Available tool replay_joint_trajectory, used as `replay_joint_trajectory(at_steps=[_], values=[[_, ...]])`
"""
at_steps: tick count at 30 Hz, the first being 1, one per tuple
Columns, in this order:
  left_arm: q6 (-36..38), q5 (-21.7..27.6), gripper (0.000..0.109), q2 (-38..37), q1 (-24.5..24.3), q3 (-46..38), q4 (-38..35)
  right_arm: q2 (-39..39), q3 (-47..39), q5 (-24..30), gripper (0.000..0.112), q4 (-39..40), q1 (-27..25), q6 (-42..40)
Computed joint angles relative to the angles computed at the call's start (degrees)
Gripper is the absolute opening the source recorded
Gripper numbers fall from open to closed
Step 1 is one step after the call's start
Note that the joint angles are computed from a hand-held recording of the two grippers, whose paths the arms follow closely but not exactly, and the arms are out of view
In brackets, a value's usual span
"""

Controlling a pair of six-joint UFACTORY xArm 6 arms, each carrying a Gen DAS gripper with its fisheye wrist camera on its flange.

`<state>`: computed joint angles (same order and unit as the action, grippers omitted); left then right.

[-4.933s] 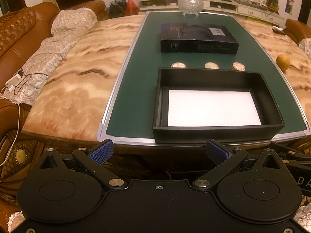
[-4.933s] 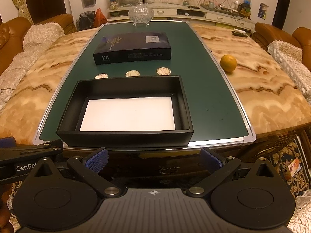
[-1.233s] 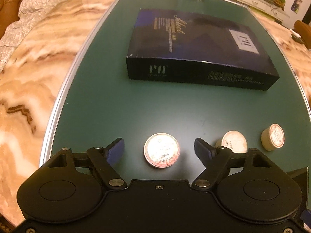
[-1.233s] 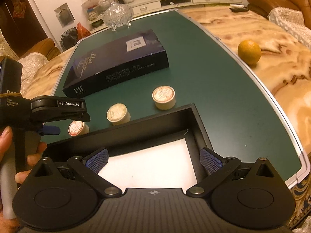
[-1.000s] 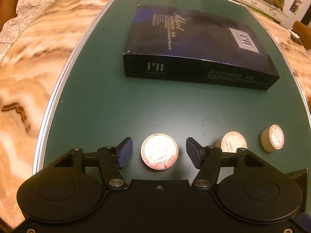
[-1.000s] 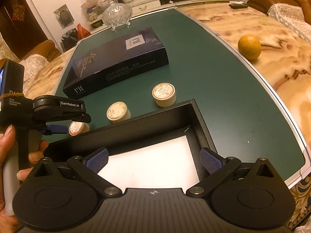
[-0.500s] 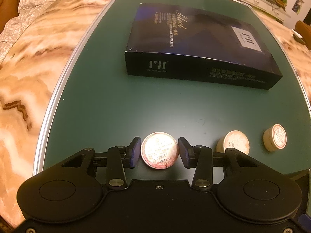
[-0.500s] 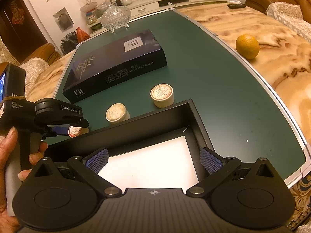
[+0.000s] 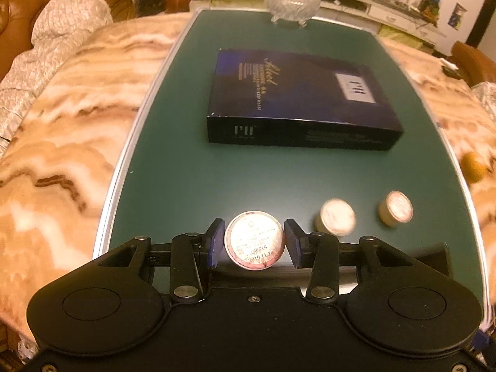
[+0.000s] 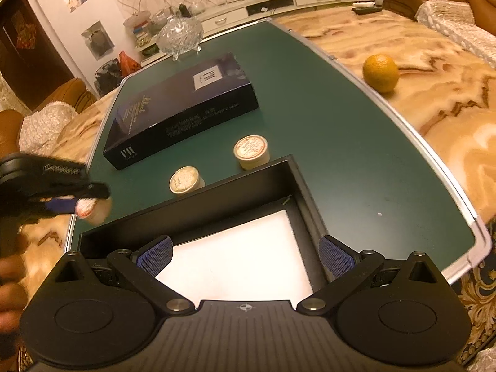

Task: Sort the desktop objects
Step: 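Carry the red-labelled tin into the black tray and open the left tool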

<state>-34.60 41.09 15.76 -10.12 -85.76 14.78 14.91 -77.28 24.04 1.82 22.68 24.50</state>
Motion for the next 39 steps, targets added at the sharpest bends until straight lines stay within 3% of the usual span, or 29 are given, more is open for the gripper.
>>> replay_joint_trajectory(at_steps=[10,24,39], values=[[-0.4,1.6,0.041,-7.7,-3.9,10.9,0.6,-7.2,7.5,-1.3,0.103,-0.7,-1.0,1.7],[-2.9,6.0,0.041,-5.3,-5.9,11.8,7.0,-8.9,10.1,-1.6,0.103,-0.4,-2.0,1.4],[-3.6,3.3,0.045,-6.7,-5.9,14.5,8.6,-7.8,9.0,-0.6,0.103,-1.9,-1.5,1.6]])
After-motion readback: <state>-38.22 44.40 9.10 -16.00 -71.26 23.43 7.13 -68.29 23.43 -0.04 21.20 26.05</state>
